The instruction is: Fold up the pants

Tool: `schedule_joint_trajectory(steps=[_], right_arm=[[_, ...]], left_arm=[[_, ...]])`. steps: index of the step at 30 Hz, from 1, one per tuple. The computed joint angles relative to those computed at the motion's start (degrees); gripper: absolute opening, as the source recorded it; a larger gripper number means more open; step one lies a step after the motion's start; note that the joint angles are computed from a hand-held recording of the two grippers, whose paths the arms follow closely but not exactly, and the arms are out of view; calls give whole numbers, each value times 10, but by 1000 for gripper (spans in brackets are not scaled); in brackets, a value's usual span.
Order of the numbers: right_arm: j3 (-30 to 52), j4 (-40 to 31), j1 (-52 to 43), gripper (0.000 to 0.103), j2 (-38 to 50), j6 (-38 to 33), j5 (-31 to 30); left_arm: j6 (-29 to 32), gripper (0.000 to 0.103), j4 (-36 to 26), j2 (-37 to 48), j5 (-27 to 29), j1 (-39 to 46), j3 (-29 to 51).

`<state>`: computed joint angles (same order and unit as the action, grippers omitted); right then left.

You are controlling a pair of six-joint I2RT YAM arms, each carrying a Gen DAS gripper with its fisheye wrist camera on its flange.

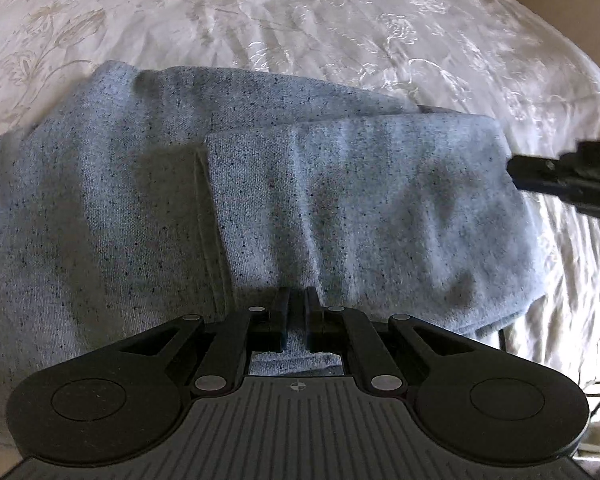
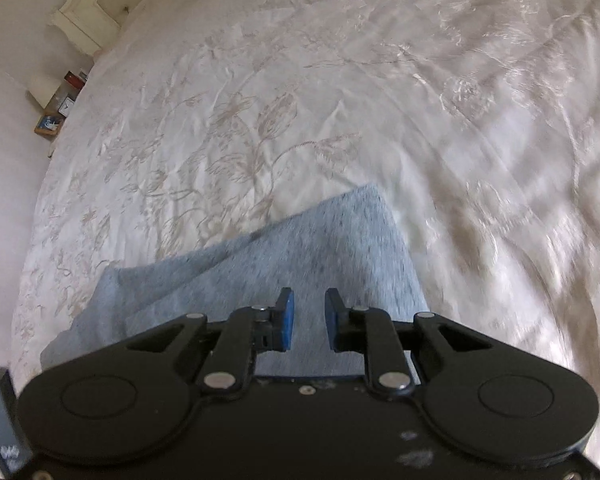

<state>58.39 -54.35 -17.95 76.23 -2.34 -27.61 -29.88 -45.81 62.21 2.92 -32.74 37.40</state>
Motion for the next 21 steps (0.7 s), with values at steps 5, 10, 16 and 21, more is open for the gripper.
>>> schedule_joint_trajectory(steps=[5, 10, 16, 21], right_arm=[[37, 38, 28, 12, 107, 14, 62], [43, 51, 25, 5, 152, 5, 65], [35, 26, 12, 17, 103, -55, 50], [12, -48, -30, 20, 35, -167, 25]], left_arm=[[-35, 7, 16, 25, -21, -22, 4], [-52, 8, 25, 62, -35, -32, 18], [-66, 8, 26, 104, -58, -49, 42], [-86, 8, 22, 133, -86, -81, 62]])
